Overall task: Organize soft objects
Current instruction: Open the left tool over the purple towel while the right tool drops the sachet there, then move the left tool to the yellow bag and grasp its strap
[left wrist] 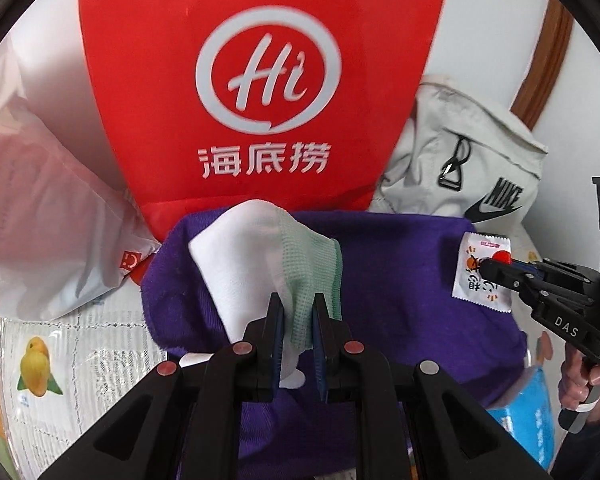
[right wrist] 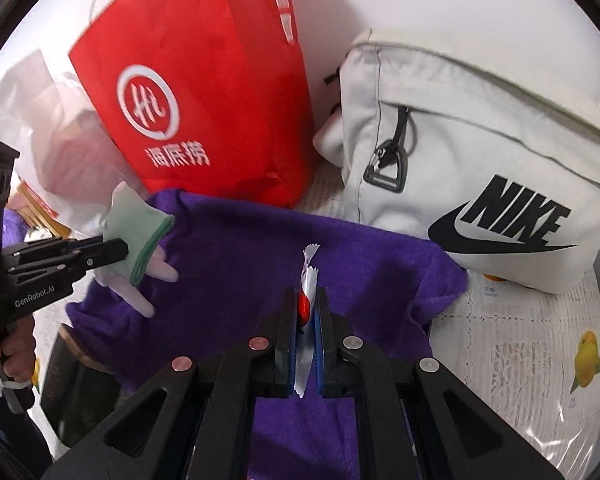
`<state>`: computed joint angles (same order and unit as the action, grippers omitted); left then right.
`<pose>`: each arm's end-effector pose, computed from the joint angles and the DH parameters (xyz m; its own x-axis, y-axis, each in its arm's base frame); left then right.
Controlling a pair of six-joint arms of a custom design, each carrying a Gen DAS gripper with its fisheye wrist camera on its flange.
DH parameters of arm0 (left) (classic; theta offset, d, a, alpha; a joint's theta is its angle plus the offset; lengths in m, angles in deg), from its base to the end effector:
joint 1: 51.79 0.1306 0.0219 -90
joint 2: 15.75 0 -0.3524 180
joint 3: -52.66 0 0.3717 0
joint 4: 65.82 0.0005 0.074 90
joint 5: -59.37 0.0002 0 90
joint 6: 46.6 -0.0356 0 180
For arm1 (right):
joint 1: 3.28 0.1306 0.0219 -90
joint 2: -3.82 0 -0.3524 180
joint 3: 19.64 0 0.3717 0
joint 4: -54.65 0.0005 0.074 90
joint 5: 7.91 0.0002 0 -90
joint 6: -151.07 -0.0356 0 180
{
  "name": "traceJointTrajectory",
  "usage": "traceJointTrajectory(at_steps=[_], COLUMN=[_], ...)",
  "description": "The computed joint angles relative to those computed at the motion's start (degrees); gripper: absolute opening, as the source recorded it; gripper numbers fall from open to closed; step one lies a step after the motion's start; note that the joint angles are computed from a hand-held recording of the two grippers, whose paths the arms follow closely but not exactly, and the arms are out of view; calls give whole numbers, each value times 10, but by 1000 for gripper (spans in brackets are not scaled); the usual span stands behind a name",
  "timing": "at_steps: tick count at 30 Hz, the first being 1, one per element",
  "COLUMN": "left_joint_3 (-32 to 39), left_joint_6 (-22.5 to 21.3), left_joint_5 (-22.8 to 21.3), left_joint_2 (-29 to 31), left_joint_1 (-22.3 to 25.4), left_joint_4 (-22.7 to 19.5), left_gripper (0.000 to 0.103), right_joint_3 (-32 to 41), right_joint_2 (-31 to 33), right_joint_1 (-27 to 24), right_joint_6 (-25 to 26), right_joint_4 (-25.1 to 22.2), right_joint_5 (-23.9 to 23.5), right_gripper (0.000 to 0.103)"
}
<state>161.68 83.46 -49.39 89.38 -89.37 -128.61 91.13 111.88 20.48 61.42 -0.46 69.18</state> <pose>0.4348 -0.3208 0.4037 -0.8063 -0.1485 -0.5726 -0.0955 0.9880 -0.1217 0.5174 0.2359 0.3970 -0.7220 -0.3243 -0.6112 -0.5219 0.8352 0.1733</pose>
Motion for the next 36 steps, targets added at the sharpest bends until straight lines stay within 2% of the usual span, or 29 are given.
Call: traceJointTrajectory(at_steps=[4,7,10,11,12,13,14,15,18,20,23,26,29,31,33,36], left_joint_3=[2,8,10,15,21,23,26,31,31,29,30,33,19,-3,-22,-18], left_joint_6=[6,12,16,19,20,21,24,27,34,44,55,68,83,91,107,128], left_joint_5=[15,21,33,34,35,33,27,20,11,19,6,-25,-44,-51,-76,-99], left_joint_2=[12,24,30,34,40,42,43,45,41,36,27,15,-7,-31,-53,-58], left_joint_1=[11,13,15,15,15,14,13,10,5,3,-8,-23,-38,-48,-65,-85], left_joint_4=[0,-5,-6,-9,-13,-16,-22,-30,-35,-36,-47,-67,-69,-53,-43,-72], left_gripper=[13,14,20,25,28,36,46,50,58,67,71,76,76,76,76,76], right_joint_3=[27,32,36,34,33,30,28,26,16,10,-3,-32,-49,-67,-83,-114], right_joint_2=[28,37,44,43,43,41,38,35,23,13,-6,-40,-62,-84,-105,-136], right_joint_1=[-5,-8,-10,-11,-11,-13,-14,-14,-20,-25,-27,-31,-35,-38,-35,-27], right_joint_6=[4,7,12,12,14,18,20,20,20,19,19,25,23,15,2,-8], right_joint_4=[-33,-40,-48,-46,-44,-43,-41,-39,-32,-30,-29,-23,-19,-17,-12,0], right_joint_5=[9,13,17,20,22,24,30,37,36,32,30,34,34,31,27,27], right_gripper=[10,12,14,17,24,29,40,45,46,46,47,53,53,53,53,53])
